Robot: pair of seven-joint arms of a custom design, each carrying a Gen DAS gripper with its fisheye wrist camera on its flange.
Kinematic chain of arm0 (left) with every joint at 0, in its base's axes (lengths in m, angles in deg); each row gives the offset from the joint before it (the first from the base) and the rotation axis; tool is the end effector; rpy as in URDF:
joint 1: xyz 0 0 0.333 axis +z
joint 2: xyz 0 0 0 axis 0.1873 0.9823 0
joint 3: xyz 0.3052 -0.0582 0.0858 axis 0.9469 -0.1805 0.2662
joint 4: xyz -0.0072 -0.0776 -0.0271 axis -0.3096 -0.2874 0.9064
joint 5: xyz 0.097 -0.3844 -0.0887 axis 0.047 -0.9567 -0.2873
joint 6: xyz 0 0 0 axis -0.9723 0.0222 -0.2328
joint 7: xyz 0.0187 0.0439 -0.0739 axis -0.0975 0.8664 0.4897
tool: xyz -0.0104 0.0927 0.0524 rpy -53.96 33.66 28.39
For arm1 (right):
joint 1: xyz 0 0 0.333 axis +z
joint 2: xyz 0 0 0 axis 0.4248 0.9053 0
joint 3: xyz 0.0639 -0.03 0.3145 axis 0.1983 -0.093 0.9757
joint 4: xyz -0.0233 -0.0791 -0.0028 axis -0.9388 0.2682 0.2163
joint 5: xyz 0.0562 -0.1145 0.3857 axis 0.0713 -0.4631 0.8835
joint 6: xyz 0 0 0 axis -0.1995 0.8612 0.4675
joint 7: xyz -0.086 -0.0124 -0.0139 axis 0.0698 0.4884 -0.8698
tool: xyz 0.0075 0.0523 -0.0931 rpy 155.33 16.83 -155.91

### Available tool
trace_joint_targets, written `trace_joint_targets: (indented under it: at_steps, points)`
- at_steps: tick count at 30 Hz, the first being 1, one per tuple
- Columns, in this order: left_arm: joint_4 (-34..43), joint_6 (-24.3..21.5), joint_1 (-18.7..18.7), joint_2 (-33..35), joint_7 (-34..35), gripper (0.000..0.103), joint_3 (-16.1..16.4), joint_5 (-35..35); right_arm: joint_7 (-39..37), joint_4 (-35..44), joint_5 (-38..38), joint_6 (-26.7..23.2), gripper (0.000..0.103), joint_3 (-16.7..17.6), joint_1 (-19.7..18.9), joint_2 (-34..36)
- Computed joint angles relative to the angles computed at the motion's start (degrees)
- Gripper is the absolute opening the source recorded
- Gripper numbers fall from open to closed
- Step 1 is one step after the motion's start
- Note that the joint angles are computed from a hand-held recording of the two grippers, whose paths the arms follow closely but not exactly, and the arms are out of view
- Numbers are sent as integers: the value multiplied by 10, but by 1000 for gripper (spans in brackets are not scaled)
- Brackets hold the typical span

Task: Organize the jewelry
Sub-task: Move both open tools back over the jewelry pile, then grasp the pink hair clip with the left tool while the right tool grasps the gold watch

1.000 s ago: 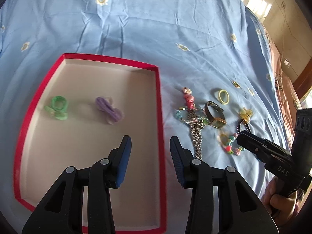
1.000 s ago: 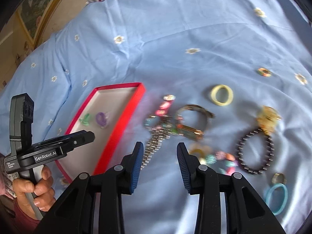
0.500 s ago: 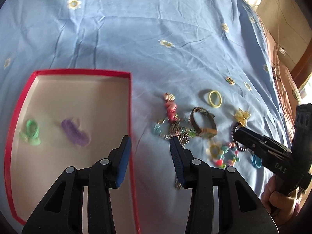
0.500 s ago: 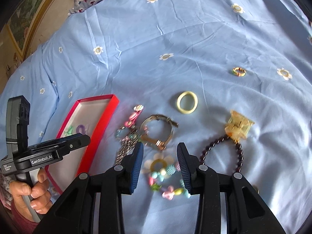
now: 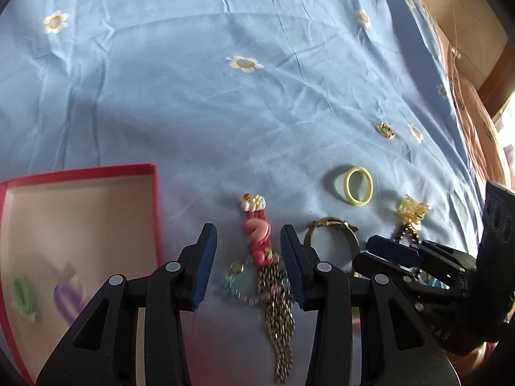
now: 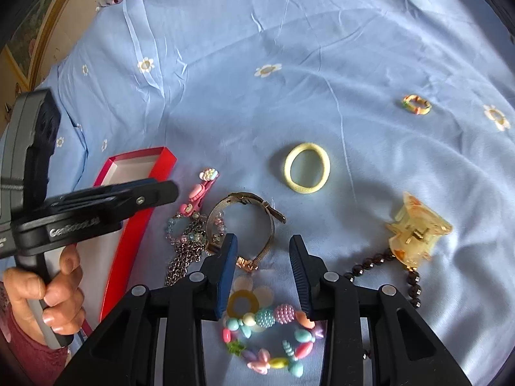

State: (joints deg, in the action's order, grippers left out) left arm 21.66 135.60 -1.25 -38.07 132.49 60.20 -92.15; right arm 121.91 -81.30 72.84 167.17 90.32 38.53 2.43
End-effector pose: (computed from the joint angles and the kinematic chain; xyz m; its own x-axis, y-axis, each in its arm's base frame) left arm 0.7446 -0.2560 0.5257 -0.4330 -0.8864 0.1637 -0.8308 0.3220 -0.4539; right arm 0.6397 0.2455 0.4717 0.0455 -0.9168 -0.3968 -0.8353 0.1830 -0.5184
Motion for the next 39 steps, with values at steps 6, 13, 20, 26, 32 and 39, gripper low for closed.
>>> trace_joint_targets:
  at_steps: [6, 13, 20, 26, 32, 39]
  points:
    - [88, -54, -18, 63, -1, 38, 5, 18, -16, 21, 21, -13, 24, 8, -10, 19]
    - [80, -39, -16, 63, 4, 18, 2, 17, -22, 30, 22, -18, 7, 9, -11, 29]
    - [2, 14, 0, 11, 13, 18, -6, -7, -19, 5, 12, 7, 1, 7, -5, 9]
    - [-88, 64, 20, -58, 28, 18, -15, -44, -25, -21, 24, 30, 1, 10, -3, -19]
    - [-178, 109, 43, -128, 42, 18, -19, -89, -23, -38, 27, 40, 1, 8, 7, -41]
    - [-296, 161, 75, -219, 101, 18, -31, -185, -20, -55, 31, 51, 2, 7, 20, -58]
